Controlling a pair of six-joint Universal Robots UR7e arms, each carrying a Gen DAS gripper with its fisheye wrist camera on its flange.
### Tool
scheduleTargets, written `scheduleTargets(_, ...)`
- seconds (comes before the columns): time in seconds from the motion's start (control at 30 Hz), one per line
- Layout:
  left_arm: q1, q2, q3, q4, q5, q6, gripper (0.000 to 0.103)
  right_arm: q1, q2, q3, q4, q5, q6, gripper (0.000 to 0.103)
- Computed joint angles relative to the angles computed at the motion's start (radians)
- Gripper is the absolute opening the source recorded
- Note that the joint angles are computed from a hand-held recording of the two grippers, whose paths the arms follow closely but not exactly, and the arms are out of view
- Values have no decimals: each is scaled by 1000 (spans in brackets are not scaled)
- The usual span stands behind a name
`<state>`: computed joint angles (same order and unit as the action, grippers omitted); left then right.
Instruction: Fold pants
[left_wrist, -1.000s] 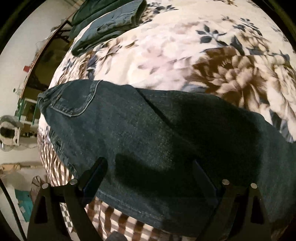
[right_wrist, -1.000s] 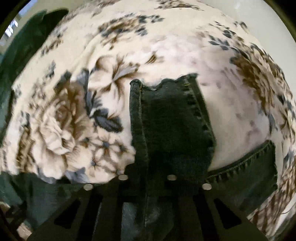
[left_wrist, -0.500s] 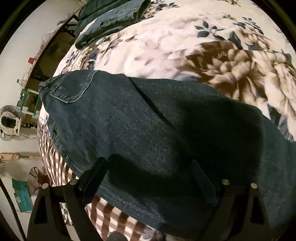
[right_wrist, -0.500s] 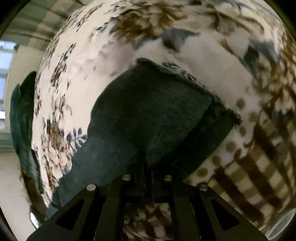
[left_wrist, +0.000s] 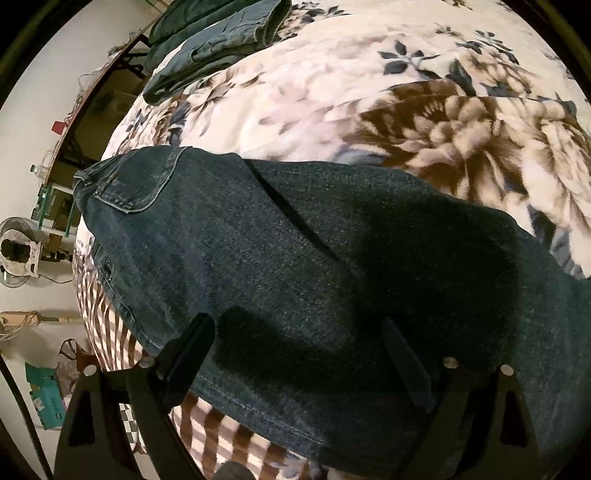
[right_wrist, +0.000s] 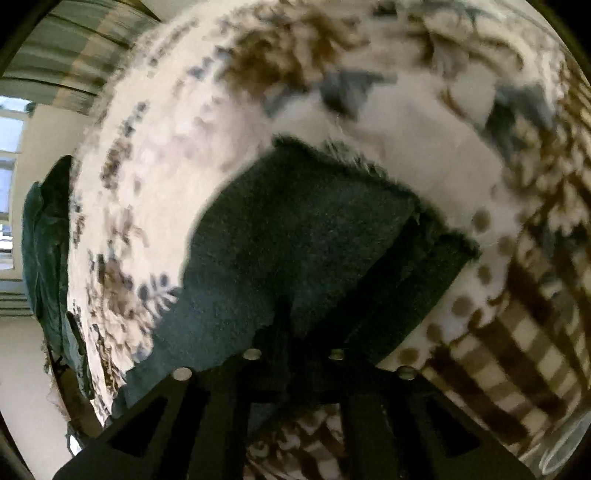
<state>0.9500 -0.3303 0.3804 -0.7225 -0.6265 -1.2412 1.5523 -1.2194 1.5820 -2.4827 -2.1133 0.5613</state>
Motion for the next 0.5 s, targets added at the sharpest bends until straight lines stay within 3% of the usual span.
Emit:
scheduleTargets(0.1, -1, -19, 38, -44, -1, 24, 92, 45, -7, -5, -77, -57, -71, 5)
scheduleTargets(0.17, -3, -33, 68, -76, 3, 40, 92, 48, -12, -16, -66, -71, -82, 5)
scheduleTargets(0.37, 3, -85, 164, -196, -18, 78, 92, -41, -19, 10, 67, 0, 56, 6)
scheduleTargets(0.47, 4, -134, 245, -293, -42, 126, 92, -65, -35, 20, 72, 62, 88, 12)
scheduleTargets(0.5, 3, -151, 270, -323, -50, 143, 92, -61, -37, 16, 81, 58, 99, 20)
